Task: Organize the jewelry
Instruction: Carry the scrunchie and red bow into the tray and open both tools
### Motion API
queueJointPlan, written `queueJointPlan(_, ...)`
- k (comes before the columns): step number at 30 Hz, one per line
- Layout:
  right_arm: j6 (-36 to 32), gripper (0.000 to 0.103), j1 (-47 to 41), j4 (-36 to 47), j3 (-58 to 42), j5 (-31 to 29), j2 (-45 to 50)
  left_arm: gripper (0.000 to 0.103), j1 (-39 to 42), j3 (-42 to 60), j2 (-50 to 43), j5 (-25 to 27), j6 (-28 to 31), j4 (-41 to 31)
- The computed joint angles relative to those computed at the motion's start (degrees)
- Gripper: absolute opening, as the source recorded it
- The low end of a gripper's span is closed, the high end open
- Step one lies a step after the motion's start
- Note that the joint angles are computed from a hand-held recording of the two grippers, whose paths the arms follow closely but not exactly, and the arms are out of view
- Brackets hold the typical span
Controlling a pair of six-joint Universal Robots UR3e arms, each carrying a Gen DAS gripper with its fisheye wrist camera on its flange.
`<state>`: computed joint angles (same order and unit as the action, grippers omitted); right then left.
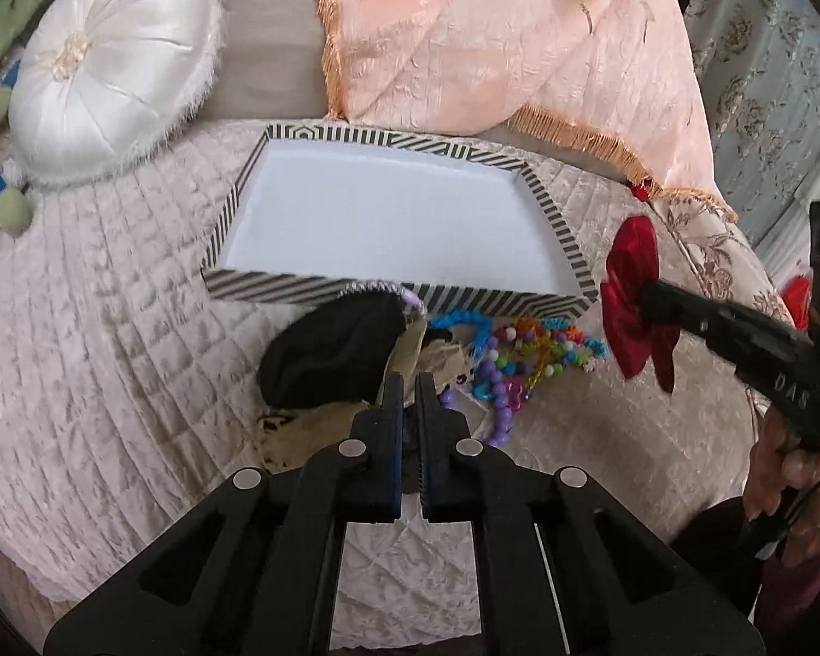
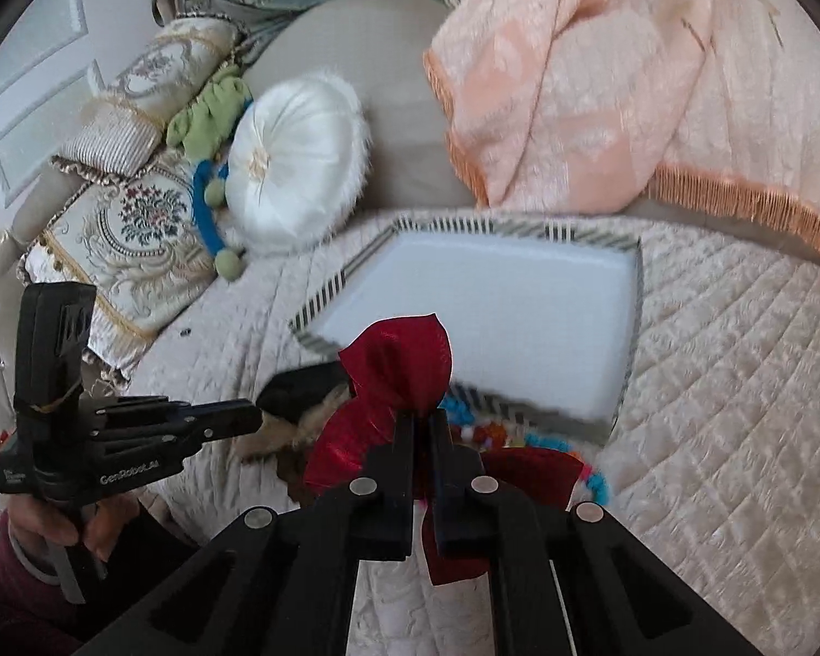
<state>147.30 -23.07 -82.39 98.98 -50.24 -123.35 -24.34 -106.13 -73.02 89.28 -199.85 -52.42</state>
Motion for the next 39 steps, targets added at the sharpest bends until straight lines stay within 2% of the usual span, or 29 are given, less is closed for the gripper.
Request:
queueJointPlan(2,1.97,0.005,0.88,-2.31,-1.42,-0.22,1.87,0.003,0.06,0.25,0.02,-0.16,1.21,-0.83)
queueJointPlan(4,2.43,0.005,0.69,-3.18,-1.89,0.43,2.37,0.009,-1.25,-0.04,-1.24,1.75,1.08,-0.44)
queueJointPlan(5,1.77,0.005,-0.02,-2.62,-2.0,0.77,2.24,0.028,-1.78,-0.02,-2.24,2.36,1.14,-0.5)
queueJointPlan(6,1.76,0.005,-0.15,-2.74,-1.81,0.84,2.21,0.057,-2.04,-0.24,-3.08,2.83,1.13,-0.64)
queueJointPlan(7,1.86,0.005,0.0,-2.97,-1.3,0.71,2.21,0.064,-2.69,-0.42,-4.15,3.91,0.48,-0.3)
queueJointPlan(8,1.67,0.005,0.04,-2.72,-0.96,0.55,2.03,0.066,-3.59,-1.15,-5.41,5.33,-0.15,1.59)
queueJointPlan(11,0.74,0.005,0.21,-2.18,0.67,0.01,1.33,0.066,-5.74,0.28,-10.06,9.39,-0.96,1.06)
queueJointPlan(13,0.37,0.005,0.36,-2.08,1.58,-0.34,1.09,0.063,-5.23,-0.06,-11.95,7.91,-0.66,1.09)
queueJointPlan(14,0.31,0.005,0.35,-2.1,1.91,-0.35,1.06,0.047,-4.91,-0.55,-12.14,7.08,-0.94,1.38)
queueJointPlan(15,0.11,0.005,0.2,-1.97,2.26,-0.29,0.89,0.024,-4.28,-0.94,-12.15,6.12,-1.22,1.46)
queueJointPlan(18,0.36,0.005,0.21,-2.19,2.52,-0.14,0.83,0.017,-1.36,-2.89,-9.18,2.69,-1.86,1.52)
queueJointPlan(22,0.19,0.005,-0.31,-1.76,1.42,0.56,0.87,0.016,1.64,-3.86,-2.49,-1.81,-2.4,0.0)
queueJointPlan(27,1.31,0.005,-0.17,-3.38,-1.03,0.37,2.75,0.016,3.0,2.0,0.14,-2.8,-1.41,-3.05)
queueJointPlan(30,4.35,0.005,1.72,-8.52,-2.88,-0.82,6.41,0.016,3.73,7.35,-2.14,-1.6,-0.05,-4.77)
queueJointPlan(35,10.06,0.005,6.18,-17.87,-6.34,-4.44,15.91,0.016,8.79,13.6,-6.94,-4.61,2.28,-5.18)
queueJointPlan(39,13.85,0.005,9.2,-23.67,-9.56,-7.29,25.41,0.016,11.23,18.67,-13.54,-4.62,3.15,-5.11)
